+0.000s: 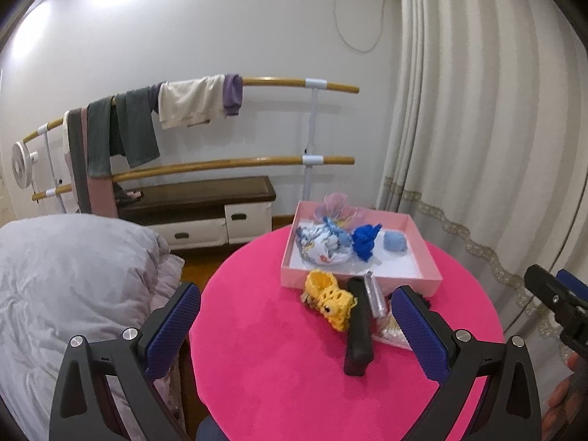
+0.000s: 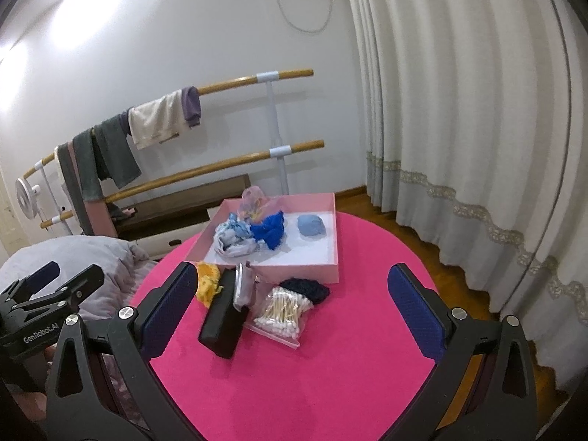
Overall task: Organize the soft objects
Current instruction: 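Withdraw both tools from the box and hold above the table, then grasp the yellow crocheted toy with the left tool while the right tool grasps the cotton swab bag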
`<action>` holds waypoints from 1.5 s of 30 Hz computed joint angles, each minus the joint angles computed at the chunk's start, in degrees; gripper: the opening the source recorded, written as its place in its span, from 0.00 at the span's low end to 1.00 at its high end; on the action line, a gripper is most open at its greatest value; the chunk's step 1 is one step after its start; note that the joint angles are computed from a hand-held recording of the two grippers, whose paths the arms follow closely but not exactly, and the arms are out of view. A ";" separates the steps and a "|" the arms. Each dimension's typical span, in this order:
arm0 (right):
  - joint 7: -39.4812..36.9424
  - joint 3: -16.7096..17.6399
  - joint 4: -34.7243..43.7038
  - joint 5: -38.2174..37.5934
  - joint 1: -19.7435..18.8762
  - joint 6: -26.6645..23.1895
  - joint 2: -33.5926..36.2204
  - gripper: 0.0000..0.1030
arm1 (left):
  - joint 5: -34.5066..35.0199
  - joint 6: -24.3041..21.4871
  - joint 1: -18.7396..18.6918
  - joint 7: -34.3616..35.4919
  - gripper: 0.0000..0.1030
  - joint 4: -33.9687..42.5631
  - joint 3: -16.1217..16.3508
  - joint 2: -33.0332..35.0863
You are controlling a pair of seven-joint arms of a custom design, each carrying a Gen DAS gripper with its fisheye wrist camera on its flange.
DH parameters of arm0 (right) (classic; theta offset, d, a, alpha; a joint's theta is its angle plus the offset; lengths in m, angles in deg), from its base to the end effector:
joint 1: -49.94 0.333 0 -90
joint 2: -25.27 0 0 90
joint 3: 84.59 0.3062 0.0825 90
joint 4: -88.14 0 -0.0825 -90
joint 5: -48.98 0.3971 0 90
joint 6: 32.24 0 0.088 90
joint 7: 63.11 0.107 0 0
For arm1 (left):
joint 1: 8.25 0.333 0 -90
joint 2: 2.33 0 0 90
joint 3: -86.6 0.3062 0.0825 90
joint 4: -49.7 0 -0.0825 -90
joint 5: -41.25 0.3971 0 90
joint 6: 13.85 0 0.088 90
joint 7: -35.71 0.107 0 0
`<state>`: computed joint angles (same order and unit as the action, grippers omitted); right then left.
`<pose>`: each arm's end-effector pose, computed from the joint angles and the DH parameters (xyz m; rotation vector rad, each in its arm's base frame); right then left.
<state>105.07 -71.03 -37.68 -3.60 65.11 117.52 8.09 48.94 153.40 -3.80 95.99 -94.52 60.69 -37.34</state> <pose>0.4486 0.2782 0.5643 -1.4430 1.7570 -0.8400 0.4032 -0.1970 0.5647 -1.6144 1.6660 -0.9618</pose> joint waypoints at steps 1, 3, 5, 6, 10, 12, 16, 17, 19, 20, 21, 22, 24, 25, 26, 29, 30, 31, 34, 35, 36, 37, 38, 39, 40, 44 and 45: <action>-0.53 -0.27 0.04 0.46 0.04 -0.03 0.46 1.00 | 0.20 -0.07 0.45 -0.03 1.00 0.41 -0.21 0.93; -1.42 -0.75 0.08 1.26 0.15 -0.07 1.36 1.00 | 0.70 -0.13 0.99 -0.02 1.00 1.03 -0.29 2.48; -2.58 -1.45 0.06 2.41 0.33 0.46 2.39 1.00 | 1.52 -0.39 1.74 -0.21 1.00 2.17 -0.58 4.78; -3.26 -1.72 0.21 2.93 0.41 0.47 3.03 1.00 | 1.97 -0.52 1.91 -0.27 1.00 2.69 -0.55 5.87; -5.79 -2.84 0.79 5.39 0.97 0.77 5.69 1.00 | 4.26 -0.93 2.37 -0.86 1.00 5.35 0.05 11.43; -7.00 -3.36 1.29 6.63 1.30 0.64 7.31 1.00 | 5.86 -1.16 2.42 -1.66 1.00 7.08 0.34 14.59; -10.76 -4.84 2.62 10.45 2.17 0.53 11.22 1.00 | 9.95 -1.25 1.52 -3.61 1.00 10.66 1.86 21.03; -11.47 -5.15 2.94 11.22 2.38 0.54 12.05 1.00 | 11.20 -1.41 1.34 -4.38 1.00 11.63 2.09 22.53; -13.22 -5.87 3.70 13.22 2.75 0.97 14.08 1.00 | 13.03 -1.75 0.57 -5.31 1.00 13.52 2.98 25.39; -14.46 -6.26 4.26 14.62 2.93 1.25 15.46 1.00 | 14.02 -1.86 0.20 -5.91 1.00 14.48 3.41 26.81; -15.20 -6.56 4.79 15.57 3.12 1.46 16.58 1.00 | 14.81 -1.90 -0.27 -6.26 1.00 15.24 3.98 27.97; -15.77 -6.87 5.18 16.41 3.30 1.79 17.51 1.00 | 16.07 -2.01 -0.64 -6.95 1.00 16.23 4.41 29.47; -16.77 -7.43 5.97 17.86 3.62 2.37 19.21 1.00 | 18.14 -2.44 -1.70 -8.23 1.00 18.06 5.42 31.78; -17.46 -7.68 6.47 18.69 3.74 2.60 20.18 1.00 | 19.08 -2.73 -2.29 -8.74 1.00 19.37 5.99 33.28; -18.16 -7.92 7.03 19.39 3.87 2.86 21.11 1.00 | 19.93 -2.58 -2.91 -9.38 1.00 19.65 6.64 33.94; -20.16 -8.54 8.66 21.24 4.25 3.46 23.56 1.00 | 21.24 -2.88 -5.00 -10.11 1.00 22.10 8.68 36.82; -20.64 -8.75 9.24 21.66 4.41 3.45 24.18 1.00 | 21.38 -2.83 -5.70 -10.13 1.00 22.59 9.38 37.45; -21.36 -8.88 9.97 22.31 4.51 3.53 25.05 1.00 | 21.55 -2.70 -6.41 -10.18 1.00 23.06 10.09 38.11; -23.24 -9.31 11.58 24.00 4.79 3.53 26.98 1.00 | 21.64 -2.40 -8.59 -10.03 1.00 24.63 12.15 40.16; -23.97 -9.38 12.21 24.79 4.81 3.59 27.82 1.00 | 21.48 -2.42 -9.32 -9.81 1.00 25.17 12.80 40.77; -24.64 -9.45 12.86 25.50 4.86 3.71 28.60 1.00 | 21.34 -2.29 -10.01 -9.69 1.00 25.17 13.48 40.89; -25.17 -9.55 13.31 26.00 4.97 3.82 29.14 0.99 | 21.26 -2.24 -10.74 -9.56 1.00 25.77 14.18 41.57; -25.60 -9.68 13.79 26.29 5.12 3.90 29.73 0.98 | 20.79 -2.04 -11.38 -9.14 1.00 26.11 14.79 42.01; -25.90 -9.85 14.12 26.46 5.27 4.16 30.20 0.97 | 20.13 -1.70 -11.97 -8.60 1.00 26.22 15.35 42.25; -26.28 -9.97 14.44 26.64 5.37 4.66 30.72 0.95 | 19.60 -1.42 -12.61 -8.15 1.00 26.60 15.92 42.69; -28.54 -10.26 15.66 26.90 5.89 5.32 32.30 0.93 | 17.35 -0.95 -15.20 -6.40 1.00 28.50 18.17 44.64; -28.64 -10.52 15.85 26.41 6.23 5.26 32.42 0.92 | 16.63 -0.77 -15.79 -5.98 1.00 29.00 18.72 45.19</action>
